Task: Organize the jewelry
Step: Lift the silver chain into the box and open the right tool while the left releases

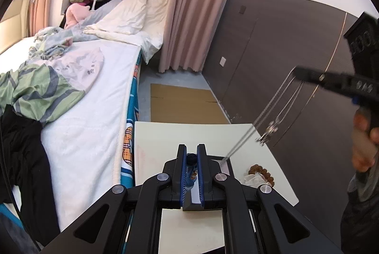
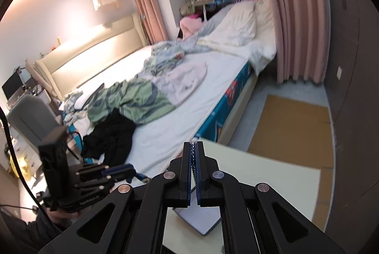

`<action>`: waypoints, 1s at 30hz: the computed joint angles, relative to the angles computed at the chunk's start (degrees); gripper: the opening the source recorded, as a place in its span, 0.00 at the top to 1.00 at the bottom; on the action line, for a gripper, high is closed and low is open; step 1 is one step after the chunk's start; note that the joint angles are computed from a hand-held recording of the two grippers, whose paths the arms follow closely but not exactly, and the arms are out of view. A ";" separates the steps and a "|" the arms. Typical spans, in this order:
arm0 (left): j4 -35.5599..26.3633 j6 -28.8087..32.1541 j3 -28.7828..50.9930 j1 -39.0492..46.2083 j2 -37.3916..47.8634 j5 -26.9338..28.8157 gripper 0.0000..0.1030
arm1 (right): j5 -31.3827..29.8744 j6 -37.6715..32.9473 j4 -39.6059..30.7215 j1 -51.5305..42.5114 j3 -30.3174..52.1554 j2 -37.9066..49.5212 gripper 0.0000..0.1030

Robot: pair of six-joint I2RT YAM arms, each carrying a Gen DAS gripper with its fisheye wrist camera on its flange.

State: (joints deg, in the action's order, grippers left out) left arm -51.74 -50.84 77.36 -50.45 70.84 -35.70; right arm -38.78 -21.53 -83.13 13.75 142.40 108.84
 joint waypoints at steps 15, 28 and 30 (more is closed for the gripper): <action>-1.54 -1.83 -1.99 1.61 -0.82 1.21 0.92 | 6.59 2.63 16.04 3.70 -29.03 -1.64 0.96; 0.89 3.34 1.98 3.34 5.47 5.19 0.92 | 7.70 5.79 19.37 -0.64 -36.98 -3.38 0.49; 2.49 4.54 2.41 4.18 7.19 7.19 0.92 | 6.95 6.49 19.73 -2.97 -38.66 -5.60 0.49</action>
State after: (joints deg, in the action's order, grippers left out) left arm -49.26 -46.30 79.77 -46.27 78.03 -28.51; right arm -31.83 -15.04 -63.40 10.77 103.73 103.24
